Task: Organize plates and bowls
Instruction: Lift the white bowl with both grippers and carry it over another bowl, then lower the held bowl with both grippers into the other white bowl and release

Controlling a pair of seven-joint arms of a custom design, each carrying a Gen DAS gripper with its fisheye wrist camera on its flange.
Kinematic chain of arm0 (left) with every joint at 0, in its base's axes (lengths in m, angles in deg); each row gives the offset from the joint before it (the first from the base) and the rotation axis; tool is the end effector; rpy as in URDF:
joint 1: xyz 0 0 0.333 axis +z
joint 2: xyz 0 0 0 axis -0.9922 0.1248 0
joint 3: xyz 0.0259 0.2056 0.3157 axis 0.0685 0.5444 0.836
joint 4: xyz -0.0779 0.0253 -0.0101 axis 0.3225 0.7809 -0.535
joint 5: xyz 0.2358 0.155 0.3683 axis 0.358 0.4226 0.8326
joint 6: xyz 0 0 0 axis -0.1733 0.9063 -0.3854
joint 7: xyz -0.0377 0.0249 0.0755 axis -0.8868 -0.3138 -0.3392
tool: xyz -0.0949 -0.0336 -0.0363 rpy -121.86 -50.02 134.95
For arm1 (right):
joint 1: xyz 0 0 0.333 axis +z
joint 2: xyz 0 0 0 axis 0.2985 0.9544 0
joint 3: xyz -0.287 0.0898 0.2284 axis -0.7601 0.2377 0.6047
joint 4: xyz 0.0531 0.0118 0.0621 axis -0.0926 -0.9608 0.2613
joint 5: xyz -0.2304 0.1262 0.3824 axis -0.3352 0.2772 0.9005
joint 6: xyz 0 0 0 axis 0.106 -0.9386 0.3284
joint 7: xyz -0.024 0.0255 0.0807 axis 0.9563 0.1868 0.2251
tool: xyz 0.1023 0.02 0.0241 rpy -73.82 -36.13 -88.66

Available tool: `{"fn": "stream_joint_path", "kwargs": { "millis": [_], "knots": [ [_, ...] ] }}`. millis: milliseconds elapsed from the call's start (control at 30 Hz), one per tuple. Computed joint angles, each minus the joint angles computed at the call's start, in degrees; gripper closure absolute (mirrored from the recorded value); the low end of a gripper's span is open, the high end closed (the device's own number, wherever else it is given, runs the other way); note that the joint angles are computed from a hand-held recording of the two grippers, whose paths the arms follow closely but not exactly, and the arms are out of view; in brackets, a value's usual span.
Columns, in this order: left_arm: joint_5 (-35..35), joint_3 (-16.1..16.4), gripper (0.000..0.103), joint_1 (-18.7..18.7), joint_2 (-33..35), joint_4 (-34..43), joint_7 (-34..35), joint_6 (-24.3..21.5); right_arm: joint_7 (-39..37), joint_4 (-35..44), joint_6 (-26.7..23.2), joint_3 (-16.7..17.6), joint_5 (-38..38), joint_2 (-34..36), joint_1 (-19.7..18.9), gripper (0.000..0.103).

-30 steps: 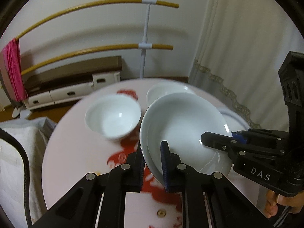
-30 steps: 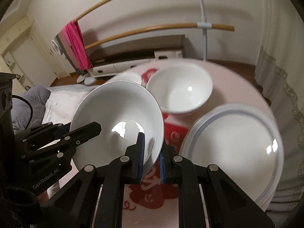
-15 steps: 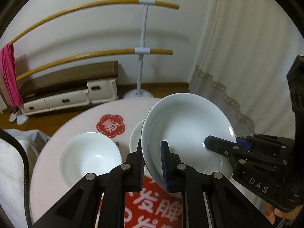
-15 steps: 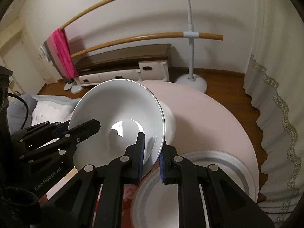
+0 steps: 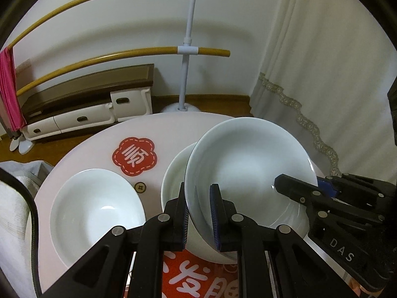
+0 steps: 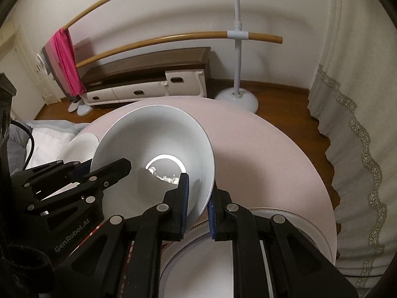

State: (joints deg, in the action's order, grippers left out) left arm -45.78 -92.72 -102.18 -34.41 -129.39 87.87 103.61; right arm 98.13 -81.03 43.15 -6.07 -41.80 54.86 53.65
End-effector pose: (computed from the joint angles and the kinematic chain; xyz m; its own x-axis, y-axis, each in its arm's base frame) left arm 0.5477 -0.3797 0.5971 -0.5981 -0.7886 0.1427 -0.6876 0.4134 -0.5969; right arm 0.4437 0.4940 0.5290 -0.2330 -0.9639 -0.1292 -0.8382 0.2664 -0.4759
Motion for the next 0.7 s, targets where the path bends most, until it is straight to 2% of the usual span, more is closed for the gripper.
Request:
{"fn": "stream_joint_path", "kwargs": {
  "millis": [67, 233, 467, 700],
  "knots": [
    [-0.3, 0.1, 0.091, 0.0, -0.4, -0.6, 0.5, 0.0, 0.5, 1.0, -1.6, 0.1, -0.5, 0.6, 0.3, 0.090],
    [-0.6, 0.2, 0.091, 0.1, -0.2, -0.5, 0.6, -0.2, 0.2, 5.6, -9.5, 0.2, -2.9, 3.2, 2.0, 0.090],
    [-1.2, 0.3, 0.091, 0.2, -0.9, -0.8, 1.1, -0.6, 1.7, 4.9, -8.7, -0.7, -0.9, 3.2, 2.2, 0.089],
    [-0.7, 0.2, 0.090, 0.2, -0.4, -0.9, 1.2, 0.4, 2.5, 2.9, -5.3, -1.0, 1.2, 2.6, 1.3, 0.088]
  ]
}}
